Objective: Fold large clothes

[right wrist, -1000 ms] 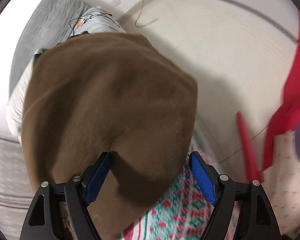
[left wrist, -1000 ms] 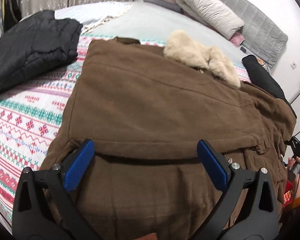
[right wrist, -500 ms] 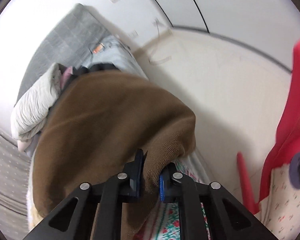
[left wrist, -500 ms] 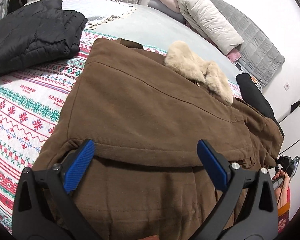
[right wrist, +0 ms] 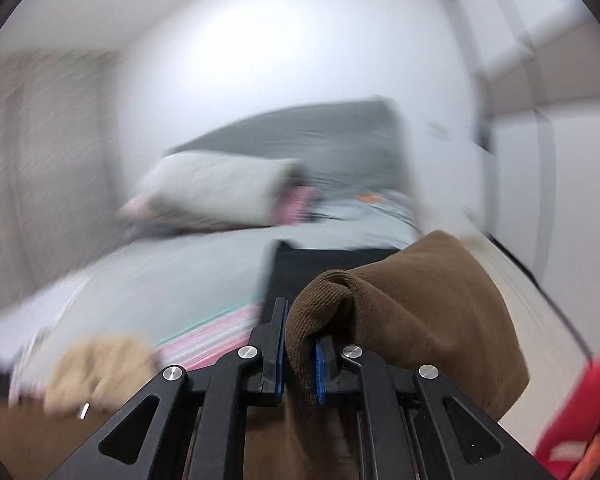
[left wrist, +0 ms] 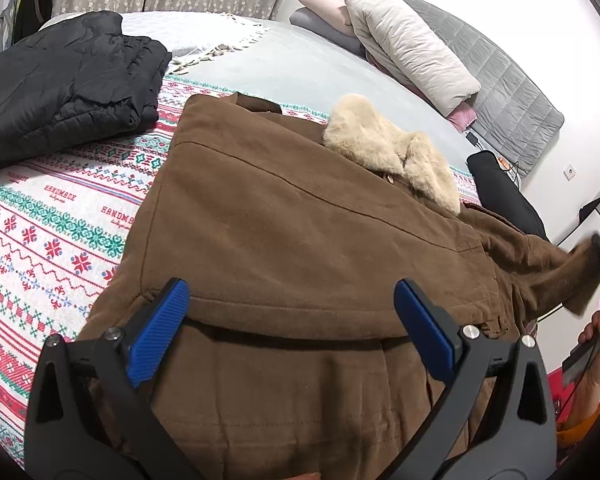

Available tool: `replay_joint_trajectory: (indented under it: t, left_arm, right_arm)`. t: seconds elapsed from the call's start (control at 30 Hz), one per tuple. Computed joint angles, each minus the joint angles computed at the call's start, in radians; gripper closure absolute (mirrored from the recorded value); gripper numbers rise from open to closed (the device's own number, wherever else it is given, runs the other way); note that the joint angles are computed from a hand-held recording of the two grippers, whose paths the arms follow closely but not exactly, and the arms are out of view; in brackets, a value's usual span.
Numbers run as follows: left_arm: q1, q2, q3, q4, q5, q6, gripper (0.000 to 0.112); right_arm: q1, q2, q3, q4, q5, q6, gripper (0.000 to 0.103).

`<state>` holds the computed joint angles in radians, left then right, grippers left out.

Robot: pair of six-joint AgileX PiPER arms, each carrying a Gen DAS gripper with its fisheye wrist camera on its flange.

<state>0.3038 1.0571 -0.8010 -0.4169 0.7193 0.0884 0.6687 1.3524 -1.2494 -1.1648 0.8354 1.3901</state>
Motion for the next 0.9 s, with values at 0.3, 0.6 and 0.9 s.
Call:
replay_joint_trajectory:
  t: [0.3, 0.6, 0.9]
  left_arm:
    - [0.008, 0.009, -0.004, -0.005, 0.004, 0.012, 0.01]
    - [-0.097, -0.011, -0.026, 0.165, 0.018, -0.105, 0.01]
    - [-0.662, 0.16, -0.294, 0.704, 0.175, -0.554, 0.01]
  right_arm:
    - [0.218, 0.226, -0.147, 0.433, -0.088, -0.77, 0.091]
    - [0.203, 0.383, -0.287, 0.81, 0.138, -1.134, 0.068]
    - [-0.135, 0.134, -0.192, 1.385, 0.062, -1.366, 0.036]
